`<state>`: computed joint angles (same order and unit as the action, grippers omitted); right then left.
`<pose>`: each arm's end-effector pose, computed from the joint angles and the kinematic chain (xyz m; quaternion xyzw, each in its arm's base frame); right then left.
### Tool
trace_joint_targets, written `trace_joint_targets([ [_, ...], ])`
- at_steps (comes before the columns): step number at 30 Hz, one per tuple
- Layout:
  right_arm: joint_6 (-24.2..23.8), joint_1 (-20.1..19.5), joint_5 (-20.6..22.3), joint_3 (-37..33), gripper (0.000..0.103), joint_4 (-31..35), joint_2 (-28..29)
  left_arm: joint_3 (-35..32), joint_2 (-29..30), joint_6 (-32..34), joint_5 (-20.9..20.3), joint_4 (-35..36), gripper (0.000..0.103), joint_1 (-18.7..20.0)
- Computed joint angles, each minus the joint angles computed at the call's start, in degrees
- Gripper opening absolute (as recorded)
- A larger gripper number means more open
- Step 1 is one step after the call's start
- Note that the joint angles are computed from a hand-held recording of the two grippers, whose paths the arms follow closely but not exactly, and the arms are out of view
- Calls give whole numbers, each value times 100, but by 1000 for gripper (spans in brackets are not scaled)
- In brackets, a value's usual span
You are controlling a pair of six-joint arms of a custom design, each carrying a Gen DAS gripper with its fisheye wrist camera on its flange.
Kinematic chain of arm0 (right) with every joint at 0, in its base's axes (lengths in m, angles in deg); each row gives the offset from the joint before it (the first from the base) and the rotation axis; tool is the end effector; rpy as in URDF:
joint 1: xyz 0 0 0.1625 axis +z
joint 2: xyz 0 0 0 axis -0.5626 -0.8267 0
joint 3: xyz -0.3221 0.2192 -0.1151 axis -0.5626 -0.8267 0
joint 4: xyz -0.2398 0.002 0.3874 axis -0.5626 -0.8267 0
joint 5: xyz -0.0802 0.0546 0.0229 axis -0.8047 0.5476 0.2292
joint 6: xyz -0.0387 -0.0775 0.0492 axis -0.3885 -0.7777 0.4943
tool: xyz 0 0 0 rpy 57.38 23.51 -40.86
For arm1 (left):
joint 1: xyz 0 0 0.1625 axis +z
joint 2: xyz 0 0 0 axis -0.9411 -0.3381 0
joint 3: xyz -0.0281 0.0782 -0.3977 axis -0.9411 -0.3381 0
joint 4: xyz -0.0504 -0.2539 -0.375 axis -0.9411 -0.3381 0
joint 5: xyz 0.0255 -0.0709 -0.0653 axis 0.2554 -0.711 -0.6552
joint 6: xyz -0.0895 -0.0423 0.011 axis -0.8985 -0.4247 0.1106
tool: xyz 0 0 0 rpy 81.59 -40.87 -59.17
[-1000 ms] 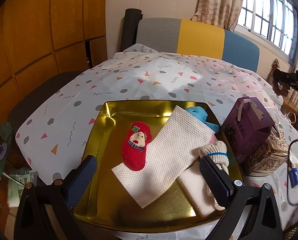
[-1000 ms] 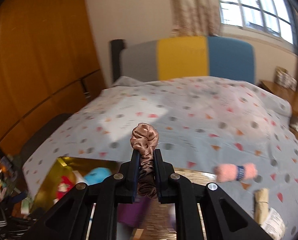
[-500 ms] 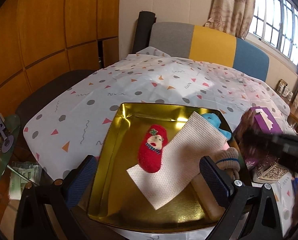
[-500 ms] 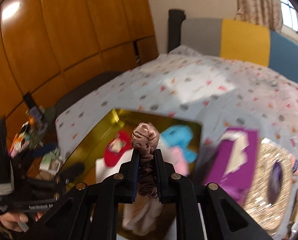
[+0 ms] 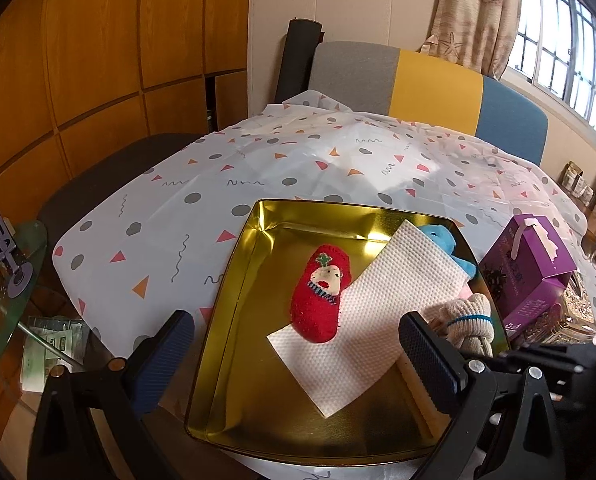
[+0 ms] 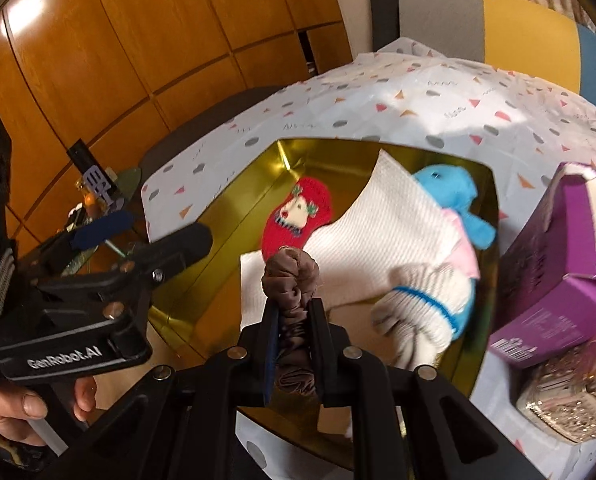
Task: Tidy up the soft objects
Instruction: 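Carry the brown scrunchie with the right tool over the gold tray, then release the brown scrunchie into the tray with the right tool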
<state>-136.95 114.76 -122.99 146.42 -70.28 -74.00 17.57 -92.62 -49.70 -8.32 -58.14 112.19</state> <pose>0.0013 -0.7753 0.3538 0.4147 -0.9045 0.0679 0.0723 -0.4383 -0.7014 -0.0862 -0.0340 0.8013 -0.4489 0.3941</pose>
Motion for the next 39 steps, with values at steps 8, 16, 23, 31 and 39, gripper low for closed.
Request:
trace_joint_targets([
  [8, 28, 4, -268, 125, 14, -173, 41, 35, -27, -43, -24, 26, 103, 6],
  [16, 184, 17, -436, 112, 15, -301, 145, 6, -41, -264, -33, 291, 103, 25],
  [23, 270, 4, -493, 75, 34, -230, 187, 122, -137, -538, -62, 480, 103, 51],
  [31, 275, -42, -458, 142, 35, -288, 119, 195, -171, -486, -32, 342, 103, 48],
  [39, 280, -141, -50, 35, 42, 131, -80, 259, -257, -639, 72, 439, 103, 27],
])
